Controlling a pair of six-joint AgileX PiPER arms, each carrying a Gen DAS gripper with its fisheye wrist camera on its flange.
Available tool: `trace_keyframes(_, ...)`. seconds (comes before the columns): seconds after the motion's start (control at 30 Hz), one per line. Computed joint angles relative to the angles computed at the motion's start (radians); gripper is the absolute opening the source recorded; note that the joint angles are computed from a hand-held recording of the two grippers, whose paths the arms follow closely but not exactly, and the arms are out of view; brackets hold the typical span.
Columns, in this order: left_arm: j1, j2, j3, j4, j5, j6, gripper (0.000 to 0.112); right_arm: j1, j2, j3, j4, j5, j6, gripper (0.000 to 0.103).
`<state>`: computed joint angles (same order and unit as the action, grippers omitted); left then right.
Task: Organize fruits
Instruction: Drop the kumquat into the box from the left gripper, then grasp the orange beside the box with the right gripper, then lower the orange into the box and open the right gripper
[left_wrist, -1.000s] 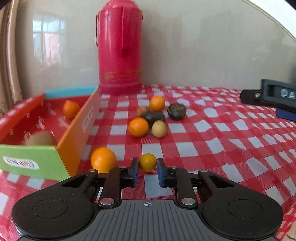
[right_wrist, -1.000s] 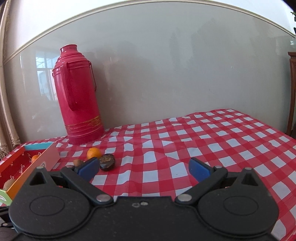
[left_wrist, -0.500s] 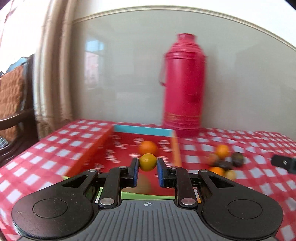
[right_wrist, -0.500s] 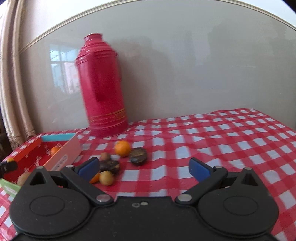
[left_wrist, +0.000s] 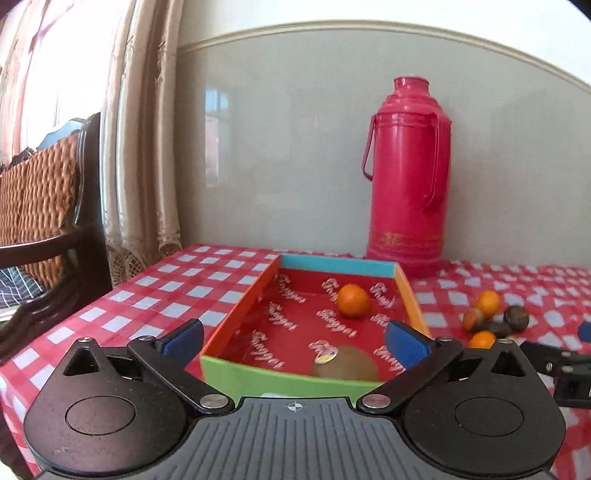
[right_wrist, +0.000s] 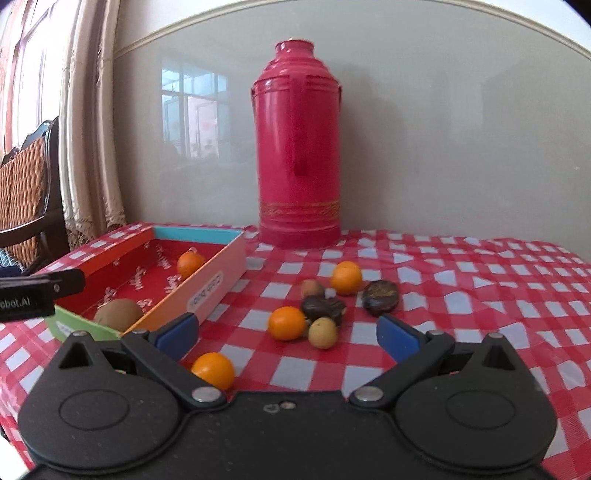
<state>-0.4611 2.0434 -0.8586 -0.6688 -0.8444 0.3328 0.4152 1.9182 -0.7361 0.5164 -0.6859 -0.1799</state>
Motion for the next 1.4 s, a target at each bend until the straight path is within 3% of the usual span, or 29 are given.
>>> trace_keyframes(0.1,0.007,-0.009,0.017,-0.014,-0.005,0.009,0.103,0.006,0.011,-0.016,-0.037,0.041,0.005,0.097)
trace_keyframes(0.4,0.046,-0.038,0.067,0.028,0.002,-0.053,0.103,0.077,0.06,-0.112,0.157,0.127,-0.229,0.097)
trace_keyframes(0.5,0.054,-0.043,0.074,0.042,0.005,-0.059,0.103,0.082,0.074,-0.144,0.209,0.159,-0.289,0.092)
trace_keyframes(0.73,0.078,-0.056,0.092,0.061,0.014,-0.079,0.103,0.057,0.113,-0.217,0.274,0.276,-0.367,0.064)
trace_keyframes(0.8,0.086,-0.061,0.099,0.07,0.015,-0.091,0.103,0.056,0.122,-0.228,0.276,0.289,-0.379,0.049)
trace_keyframes(0.83,0.091,-0.062,0.099,0.074,0.017,-0.096,0.103,0.05,0.12,-0.228,0.236,0.304,-0.343,0.027)
trace_keyframes(0.87,0.095,-0.062,0.1,0.079,0.018,-0.102,0.103,0.044,0.114,-0.228,0.205,0.32,-0.301,0.024)
trace_keyframes(0.97,0.101,-0.066,0.106,0.091,0.015,-0.115,0.103,0.06,0.105,-0.21,0.224,0.269,-0.31,0.024)
trace_keyframes(1.4,0.17,-0.076,0.162,0.121,-0.023,-0.136,0.103,0.1,0.05,-0.149,0.055,0.052,-0.094,0.024)
